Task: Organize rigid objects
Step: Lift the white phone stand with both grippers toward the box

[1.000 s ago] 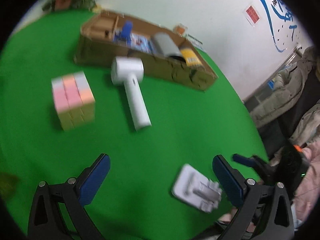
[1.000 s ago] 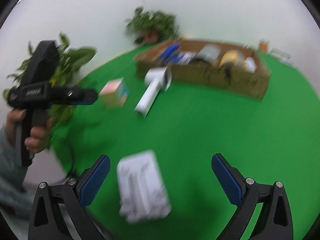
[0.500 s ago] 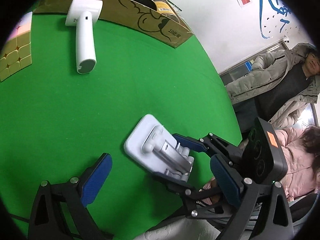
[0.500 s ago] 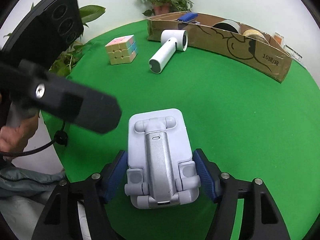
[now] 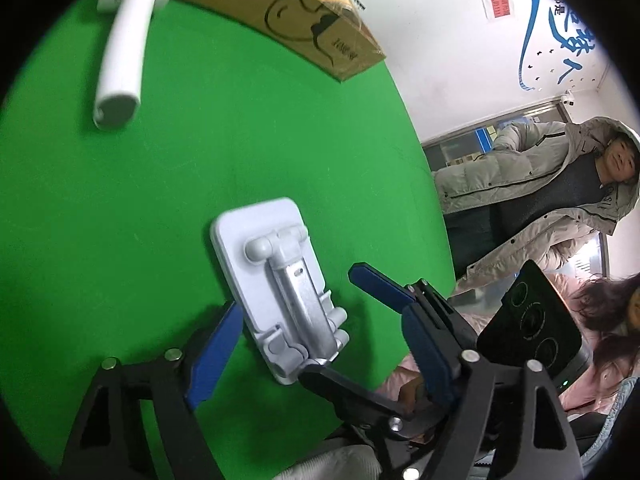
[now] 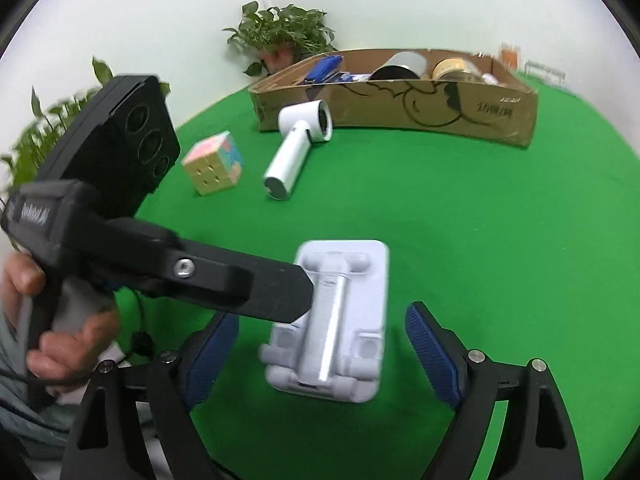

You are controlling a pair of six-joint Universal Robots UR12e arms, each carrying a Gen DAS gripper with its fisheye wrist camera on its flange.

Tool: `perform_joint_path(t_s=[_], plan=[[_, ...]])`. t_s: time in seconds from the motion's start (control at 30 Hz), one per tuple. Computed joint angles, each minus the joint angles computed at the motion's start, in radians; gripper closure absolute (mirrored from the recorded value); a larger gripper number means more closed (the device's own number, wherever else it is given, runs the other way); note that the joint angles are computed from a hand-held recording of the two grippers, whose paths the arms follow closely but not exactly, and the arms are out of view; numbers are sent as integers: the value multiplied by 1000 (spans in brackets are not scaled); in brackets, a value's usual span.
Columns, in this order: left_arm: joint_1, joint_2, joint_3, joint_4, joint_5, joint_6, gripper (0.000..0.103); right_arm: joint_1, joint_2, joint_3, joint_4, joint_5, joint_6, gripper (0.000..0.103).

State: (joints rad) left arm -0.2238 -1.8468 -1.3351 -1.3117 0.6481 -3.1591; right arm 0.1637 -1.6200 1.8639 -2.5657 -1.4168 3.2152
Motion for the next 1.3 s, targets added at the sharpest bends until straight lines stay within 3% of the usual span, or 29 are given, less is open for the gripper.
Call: perform_joint_path(t_s=[0.2, 0.27, 0.37, 0.43, 0.47, 0.5, 0.53, 0.63, 0.8, 0.93, 1.13, 1.23, 1.3], plan=[[4, 6, -13, 10, 2, -20, 30, 23, 16, -8, 22, -58, 8, 37], [5, 7, -14, 10, 3, -28, 30, 41, 24, -15, 21, -105, 1, 37], [5, 4, -7, -3, 8, -28, 30, 41, 31, -29, 47, -107, 48, 42], [3, 4, -3, -7, 20, -36, 35, 31, 27, -33, 60, -108, 97, 51], [3, 4, -2, -10, 29, -36, 38, 25, 28, -39, 73, -106, 115, 60], [1, 5, 2, -11, 48, -31, 46, 17, 29, -45, 91, -94, 123, 60], [1, 5, 2, -11, 62, -30, 54, 16, 28, -42, 89, -93, 122, 60], [11, 7, -8, -6, 50, -45, 57, 28, 29, -46, 94, -130, 120, 60], [10, 8, -8, -11, 52, -57, 59, 33, 29, -46, 94, -137, 131, 58], [9, 6, 1, -32, 59, -42, 60, 48, 29, -28, 38, -183, 91, 56], [7, -3, 13, -45, 49, -55, 60, 45, 25, -22, 33, -195, 119, 43], [8, -7, 19, -55, 44, -56, 58, 28, 19, -18, 46, -139, 127, 23], [9, -8, 17, -56, 40, -57, 58, 30, 14, -15, 42, -135, 123, 22]])
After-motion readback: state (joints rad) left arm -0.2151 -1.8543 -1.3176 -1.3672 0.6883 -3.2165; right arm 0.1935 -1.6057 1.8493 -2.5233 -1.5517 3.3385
